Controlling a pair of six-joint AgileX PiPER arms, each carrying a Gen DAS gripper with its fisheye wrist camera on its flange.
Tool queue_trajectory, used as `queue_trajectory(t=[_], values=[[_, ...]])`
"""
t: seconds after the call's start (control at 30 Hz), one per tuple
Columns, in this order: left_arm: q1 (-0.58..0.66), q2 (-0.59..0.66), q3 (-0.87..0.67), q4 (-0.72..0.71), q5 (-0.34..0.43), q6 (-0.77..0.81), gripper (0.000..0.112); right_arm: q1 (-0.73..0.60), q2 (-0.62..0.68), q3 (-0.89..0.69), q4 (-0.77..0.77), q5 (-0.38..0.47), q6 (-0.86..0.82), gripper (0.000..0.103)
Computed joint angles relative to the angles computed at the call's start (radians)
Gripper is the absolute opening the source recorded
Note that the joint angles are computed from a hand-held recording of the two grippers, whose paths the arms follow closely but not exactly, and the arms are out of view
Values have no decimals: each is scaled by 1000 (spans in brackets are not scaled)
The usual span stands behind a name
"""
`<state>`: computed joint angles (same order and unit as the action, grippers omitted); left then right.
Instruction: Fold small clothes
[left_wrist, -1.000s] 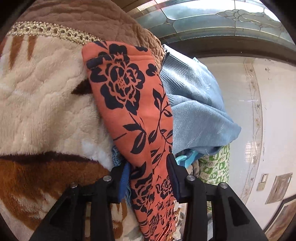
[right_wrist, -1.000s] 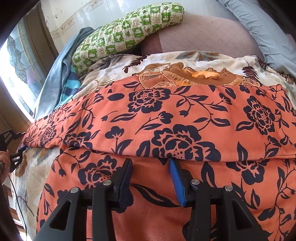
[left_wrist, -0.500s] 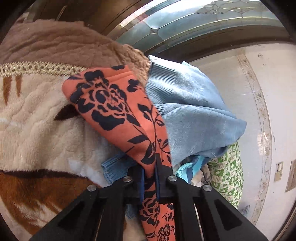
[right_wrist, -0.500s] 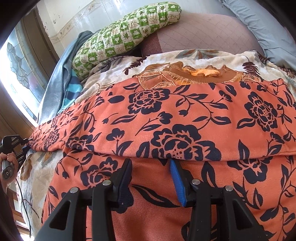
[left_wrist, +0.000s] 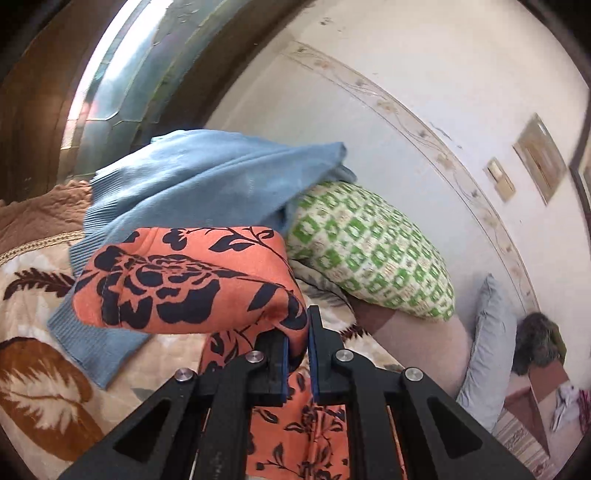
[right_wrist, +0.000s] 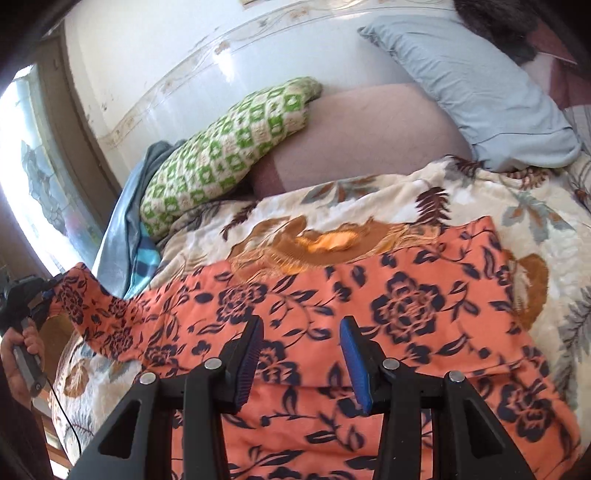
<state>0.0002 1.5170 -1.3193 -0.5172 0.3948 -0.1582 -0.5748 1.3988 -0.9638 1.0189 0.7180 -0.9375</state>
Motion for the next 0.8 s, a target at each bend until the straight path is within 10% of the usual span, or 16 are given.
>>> queue_trajectory(t=[0.23,0.43,0.57,0.63,0.8], values=[[-364,144,-218,386,51,-311,8,-226,199,-153,79,158,100,47],[-639,399,-483,415,175,-321,9,-331,279,-256,138,302,196,47],[-751,613,-770,394,451,-219,72,-374,291,-303,135,332,210,49],[-803,623,-795,562,513,-281,72,-378,288,-315,114,318,205,56],[-687,389,-495,418,290,-149,82,-341,304,-352,47,324,186,58]])
